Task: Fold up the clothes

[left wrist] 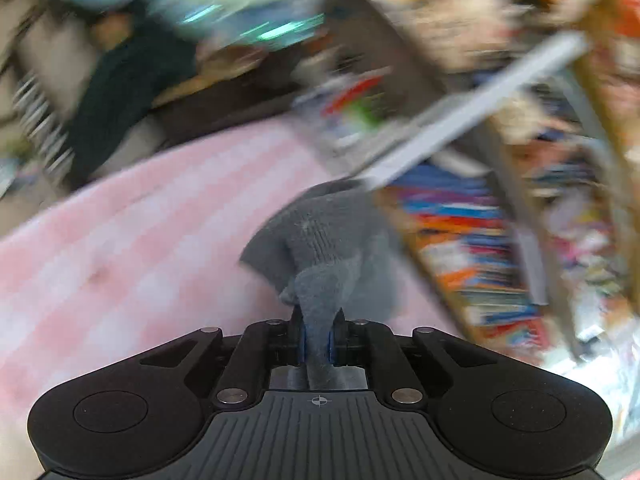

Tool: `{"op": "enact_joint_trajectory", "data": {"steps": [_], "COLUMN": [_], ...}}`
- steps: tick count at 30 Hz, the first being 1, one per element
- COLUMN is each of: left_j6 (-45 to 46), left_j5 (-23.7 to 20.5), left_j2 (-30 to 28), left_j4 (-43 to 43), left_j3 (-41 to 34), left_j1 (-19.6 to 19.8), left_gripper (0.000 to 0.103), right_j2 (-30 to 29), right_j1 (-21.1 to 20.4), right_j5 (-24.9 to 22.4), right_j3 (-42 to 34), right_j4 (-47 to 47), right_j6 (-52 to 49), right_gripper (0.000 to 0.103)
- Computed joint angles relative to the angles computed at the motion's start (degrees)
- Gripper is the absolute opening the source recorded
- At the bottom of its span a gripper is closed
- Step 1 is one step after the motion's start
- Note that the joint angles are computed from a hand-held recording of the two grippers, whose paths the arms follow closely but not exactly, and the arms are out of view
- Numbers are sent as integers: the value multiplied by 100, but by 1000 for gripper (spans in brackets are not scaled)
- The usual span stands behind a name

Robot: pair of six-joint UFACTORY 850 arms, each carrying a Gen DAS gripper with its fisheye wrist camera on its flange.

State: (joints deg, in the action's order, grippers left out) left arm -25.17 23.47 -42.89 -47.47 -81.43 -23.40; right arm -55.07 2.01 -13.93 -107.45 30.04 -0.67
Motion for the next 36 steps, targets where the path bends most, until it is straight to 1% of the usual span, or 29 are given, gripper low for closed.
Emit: {"op": "enact_joint_trajectory", "data": {"steps": [1,2,3,5,6,9,10,11,12,13,14,15,16,18,19,21,22,24,26,28,29,33,36], "left_j6": [149,277,323,2,-20,619,862,1105,1303,1495,1582,1702,1819,2104,2239,2276,2296,2329,2326,2307,2251,1972,1788], "left_j5": [-330,-603,-636,-389,-399,-554,-576,-600,-595,-586,-512,-445,-378,-306,-270,-268,-259,-252,-251,-245,-239,-211,-213], "left_j2": [-73,-154,-168,-158,-149,-110,-92,-109,-101,-90,-67,-46,-27,-8,0,23,32,54,77,103,123,197,220], "left_j4": [-352,-667,-742,-462,-429,-820,-1006,-1212,-1385,-1551,-1628,-1737,-1844,-2100,-2220,-2275,-2306,-2336,-2307,-2268,-2208,-1888,-1715], "left_j3": [-30,-47,-12,96,110,93,91,28,27,32,60,80,98,92,89,109,117,147,183,226,259,396,465], "left_j1": [35,69,56,-10,-8,3,-10,-12,-20,-29,-58,-74,-88,-113,-126,-135,-143,-159,-170,-179,-183,-185,-177], "left_gripper": [8,8,9,10,13,17,18,24,34,37,49,61,65,67,67,70,71,72,72,73,73,73,73], "right_j2": [-33,-77,-78,-81,-84,-110,-98,-87,-76,-44,2,47,101,235,295,443,483,577,646,709,727,781,783], "right_j1": [21,26,37,68,87,162,184,205,227,244,257,270,293,341,366,433,469,558,652,748,797,970,1079], "right_j5": [-60,-101,-50,12,18,-6,-1,1,0,4,47,89,117,198,242,376,379,427,497,585,616,715,727], "right_j3": [-27,-53,-33,-20,-28,-80,-67,-55,-43,-2,64,131,204,386,469,687,739,876,984,1099,1132,1246,1265], "right_j4": [-378,-516,-598,-908,-1134,-2087,-2370,-2654,-2937,-3137,-3277,-3424,-3757,-4364,-4642,-5284,-5582,-6132,-6394,-6801,-6842,-6551,-5863], "right_j6": [327,476,494,659,808,1683,1971,2259,2548,2754,2900,3054,3390,3990,4267,4858,5123,5557,5642,5850,5784,5065,4129], "right_gripper": [15,15,16,16,17,22,26,28,31,38,43,46,51,57,63,69,74,77,83,84,85,89,90]}}
